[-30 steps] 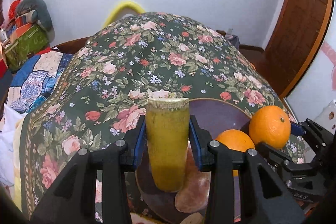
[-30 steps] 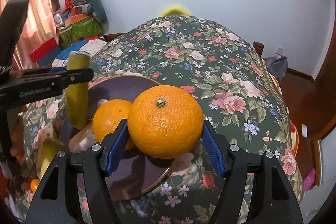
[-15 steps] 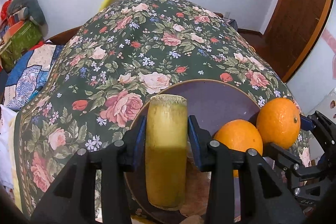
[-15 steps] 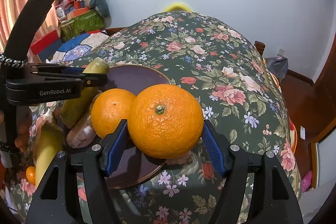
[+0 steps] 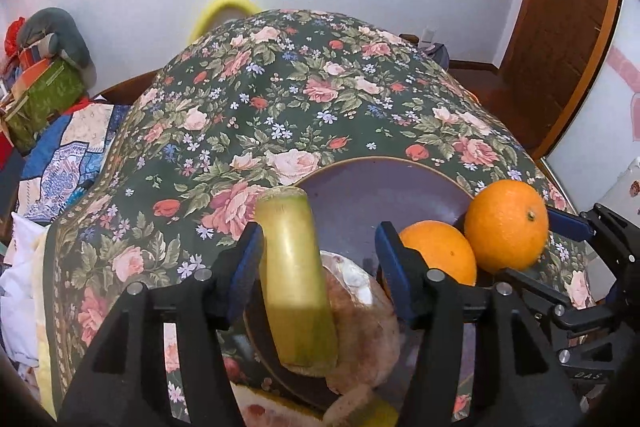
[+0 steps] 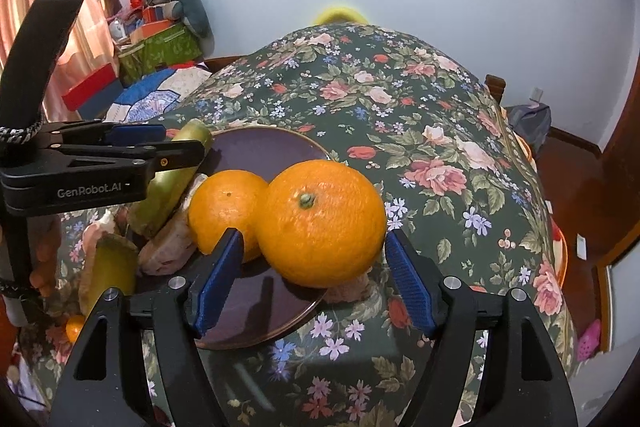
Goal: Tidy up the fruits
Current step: 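Lower and release the yellow-green fruit on the plate while the right tool releases the orange beside the first, then withdraw both tools from the plate toward the remaining fruit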
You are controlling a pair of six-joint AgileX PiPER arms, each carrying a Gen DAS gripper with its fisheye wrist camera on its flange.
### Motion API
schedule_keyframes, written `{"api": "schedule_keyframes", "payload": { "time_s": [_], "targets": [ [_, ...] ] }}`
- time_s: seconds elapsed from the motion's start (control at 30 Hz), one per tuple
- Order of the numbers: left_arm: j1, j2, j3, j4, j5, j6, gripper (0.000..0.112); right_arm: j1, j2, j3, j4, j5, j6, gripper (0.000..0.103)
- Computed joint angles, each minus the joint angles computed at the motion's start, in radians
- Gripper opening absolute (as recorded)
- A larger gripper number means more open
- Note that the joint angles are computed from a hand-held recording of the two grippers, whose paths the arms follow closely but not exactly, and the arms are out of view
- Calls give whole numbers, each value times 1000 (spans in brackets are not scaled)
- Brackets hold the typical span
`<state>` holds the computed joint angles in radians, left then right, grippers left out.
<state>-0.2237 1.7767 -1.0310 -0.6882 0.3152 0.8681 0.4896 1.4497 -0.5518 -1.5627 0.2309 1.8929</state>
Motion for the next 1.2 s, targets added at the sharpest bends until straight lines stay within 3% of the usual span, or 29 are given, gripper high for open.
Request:
{"api": "schedule_keyframes", "payload": {
  "time_s": [0.3, 0.6, 0.77, 0.93, 1.2],
  "targets": [
    [39, -117, 75, -83, 49, 64, 58, 59, -98, 20, 192, 56, -152, 70],
    [119, -346, 212, -129, 110, 113, 58, 235, -231, 17, 377, 234, -270, 70],
    [204, -479, 285, -166, 187, 174, 63, 378, -279, 1, 414, 372, -257, 71],
    [291, -581, 334, -158, 274, 223, 64, 483, -290, -7, 428, 453, -216, 72],
    [477, -663, 404, -171, 421, 341, 67, 607, -231, -4, 431, 499, -119, 72]
  ]
}}
